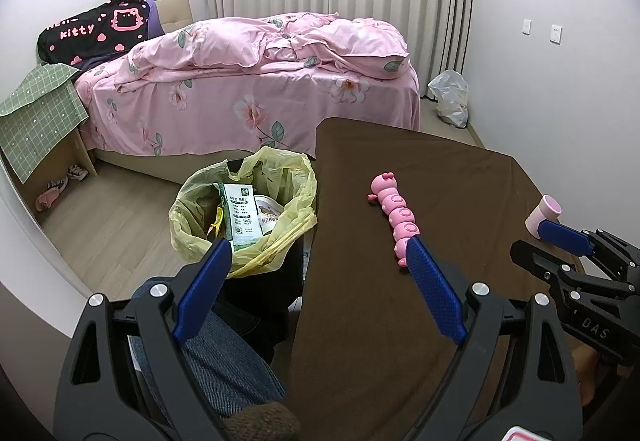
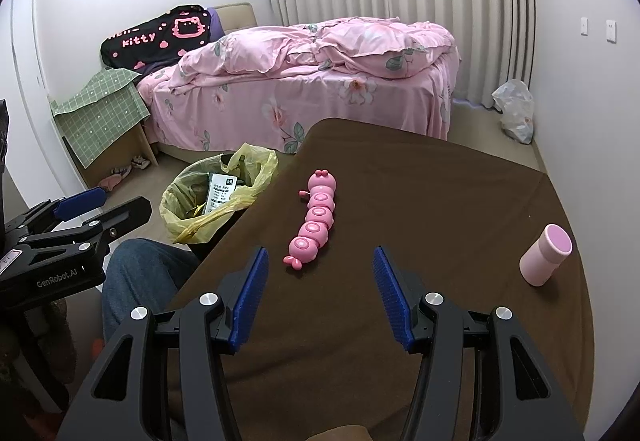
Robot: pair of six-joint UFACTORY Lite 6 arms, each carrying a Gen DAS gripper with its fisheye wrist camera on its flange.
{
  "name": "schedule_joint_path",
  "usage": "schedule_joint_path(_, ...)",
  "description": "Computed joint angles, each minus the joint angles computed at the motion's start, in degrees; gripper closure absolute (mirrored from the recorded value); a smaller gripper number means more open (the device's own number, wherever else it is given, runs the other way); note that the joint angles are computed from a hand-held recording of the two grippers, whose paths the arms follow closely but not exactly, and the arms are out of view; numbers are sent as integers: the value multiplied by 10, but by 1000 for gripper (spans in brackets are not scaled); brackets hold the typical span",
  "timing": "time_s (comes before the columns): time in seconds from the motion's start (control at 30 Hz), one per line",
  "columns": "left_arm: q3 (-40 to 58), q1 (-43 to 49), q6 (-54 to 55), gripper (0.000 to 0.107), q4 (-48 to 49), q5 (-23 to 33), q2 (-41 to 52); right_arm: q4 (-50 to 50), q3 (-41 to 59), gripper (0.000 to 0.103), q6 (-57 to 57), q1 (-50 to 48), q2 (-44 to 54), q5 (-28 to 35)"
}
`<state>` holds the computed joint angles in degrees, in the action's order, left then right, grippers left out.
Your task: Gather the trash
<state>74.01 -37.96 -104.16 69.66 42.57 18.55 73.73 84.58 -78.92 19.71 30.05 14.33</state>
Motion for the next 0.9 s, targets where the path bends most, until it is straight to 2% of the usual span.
schedule_joint_path(0.9,-20,14,10,23,8,-24,-17,7,-12,51,-2,0,-10,-4)
